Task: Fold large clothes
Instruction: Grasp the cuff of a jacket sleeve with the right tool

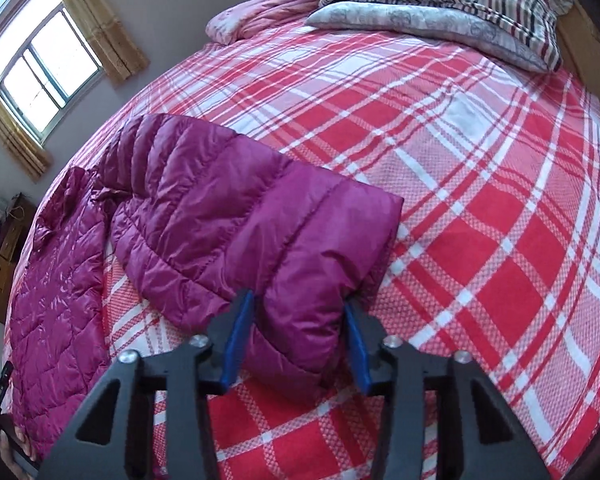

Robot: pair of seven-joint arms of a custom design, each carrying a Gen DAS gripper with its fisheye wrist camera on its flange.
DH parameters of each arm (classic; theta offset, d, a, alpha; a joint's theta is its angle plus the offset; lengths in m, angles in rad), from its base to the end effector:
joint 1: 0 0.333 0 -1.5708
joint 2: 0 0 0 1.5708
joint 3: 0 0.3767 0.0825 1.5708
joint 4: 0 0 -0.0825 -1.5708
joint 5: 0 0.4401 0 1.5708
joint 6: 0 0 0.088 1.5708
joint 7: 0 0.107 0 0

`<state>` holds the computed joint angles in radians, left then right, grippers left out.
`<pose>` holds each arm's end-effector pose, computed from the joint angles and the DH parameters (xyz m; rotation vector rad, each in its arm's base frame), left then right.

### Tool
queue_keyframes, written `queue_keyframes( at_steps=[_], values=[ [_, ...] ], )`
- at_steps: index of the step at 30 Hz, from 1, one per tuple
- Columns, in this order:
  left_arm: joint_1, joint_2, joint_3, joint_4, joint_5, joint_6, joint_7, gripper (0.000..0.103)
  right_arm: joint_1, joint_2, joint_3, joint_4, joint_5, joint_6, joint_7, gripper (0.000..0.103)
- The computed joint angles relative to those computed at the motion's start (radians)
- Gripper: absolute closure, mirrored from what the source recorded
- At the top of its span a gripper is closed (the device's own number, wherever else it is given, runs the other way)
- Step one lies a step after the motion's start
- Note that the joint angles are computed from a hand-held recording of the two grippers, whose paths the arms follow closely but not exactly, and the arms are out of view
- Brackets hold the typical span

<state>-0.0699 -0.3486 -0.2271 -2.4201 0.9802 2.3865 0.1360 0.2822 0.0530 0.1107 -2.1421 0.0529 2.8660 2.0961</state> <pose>0.4735 -0.1436 0.5015 -1.9705 1.1834 -0.3882 0.5955 0.2426 0.4855 -1.5913 1.9079 -0.2330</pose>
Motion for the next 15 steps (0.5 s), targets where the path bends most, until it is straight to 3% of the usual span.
queue_keyframes(
  at_steps=[3,5,9,15],
  values=[
    [0.001,0.007,0.012,-0.007,-0.024,0.017,0.002,0.001,-0.003,-0.002,-0.008,-0.001,-0.036,0.010,0.002,0.087],
    [0.002,0.014,0.011,-0.005,-0.033,0.013,0.007,0.001,-0.001,-0.004,-0.026,0.013,-0.149,-0.007,0.073,0.091],
    [0.005,0.012,0.009,0.001,-0.022,0.015,0.011,0.001,0.000,-0.015,-0.056,0.066,-0.423,-0.046,0.249,0.093],
    [0.010,-0.022,0.011,-0.013,-0.030,0.042,0.009,0.001,0.010,-0.032,-0.053,0.176,-0.811,-0.096,0.487,0.094]
  ],
)
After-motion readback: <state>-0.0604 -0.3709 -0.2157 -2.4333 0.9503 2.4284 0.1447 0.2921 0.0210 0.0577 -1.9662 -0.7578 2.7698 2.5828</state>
